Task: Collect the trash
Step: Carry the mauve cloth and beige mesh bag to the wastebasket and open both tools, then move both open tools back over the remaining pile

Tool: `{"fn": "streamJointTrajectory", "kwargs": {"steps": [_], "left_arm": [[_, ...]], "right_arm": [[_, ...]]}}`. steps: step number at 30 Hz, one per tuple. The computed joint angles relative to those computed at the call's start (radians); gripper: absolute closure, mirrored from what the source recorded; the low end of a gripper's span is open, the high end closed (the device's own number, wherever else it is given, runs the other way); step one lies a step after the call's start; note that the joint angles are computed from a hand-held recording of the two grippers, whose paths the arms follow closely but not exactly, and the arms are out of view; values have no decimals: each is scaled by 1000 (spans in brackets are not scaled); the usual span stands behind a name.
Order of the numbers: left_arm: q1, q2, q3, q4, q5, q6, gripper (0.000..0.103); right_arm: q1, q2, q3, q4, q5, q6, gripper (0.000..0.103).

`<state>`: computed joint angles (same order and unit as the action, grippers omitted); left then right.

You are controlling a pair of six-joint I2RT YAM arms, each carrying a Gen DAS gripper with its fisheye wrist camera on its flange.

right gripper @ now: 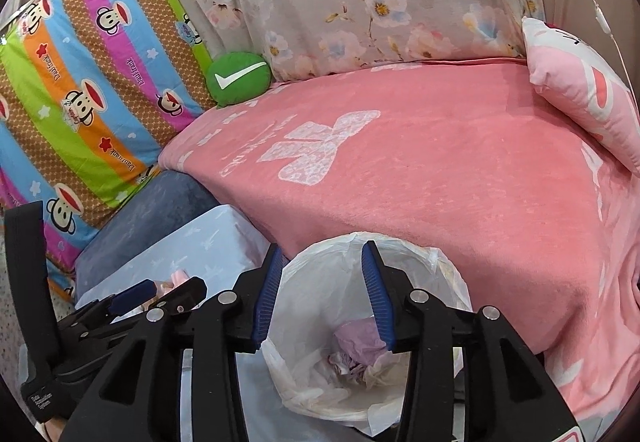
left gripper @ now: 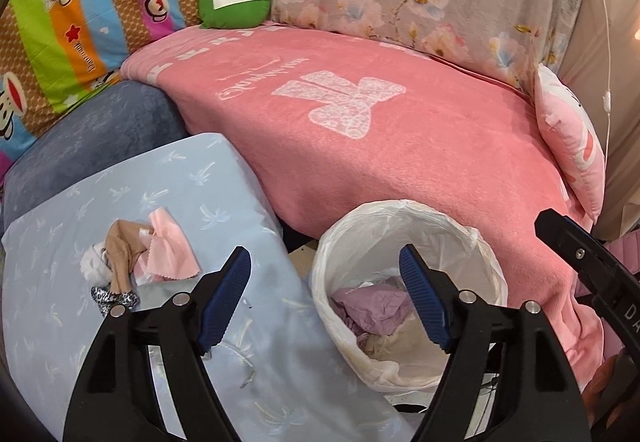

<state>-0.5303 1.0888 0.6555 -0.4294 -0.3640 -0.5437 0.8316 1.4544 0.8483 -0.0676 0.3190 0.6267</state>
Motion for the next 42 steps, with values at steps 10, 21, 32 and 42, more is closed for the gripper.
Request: {"fn": "streamJointTrajectory", "kwargs": {"steps": [10, 21, 32, 42], "left_arm": [[110, -136, -82, -38, 24, -3, 30], [283, -281, -166, -102, 91, 40, 30], [553, -397, -241, -145, 216, 166, 30], [953, -348, -325, -84, 418, 367, 25]], "right_arm": [[82, 76, 73, -18, 5, -6, 58], [194, 217, 198, -46, 6, -13, 58], [266, 376, 365, -106, -14, -31, 58], [314, 601, 580, -176, -78, -29, 50]]}}
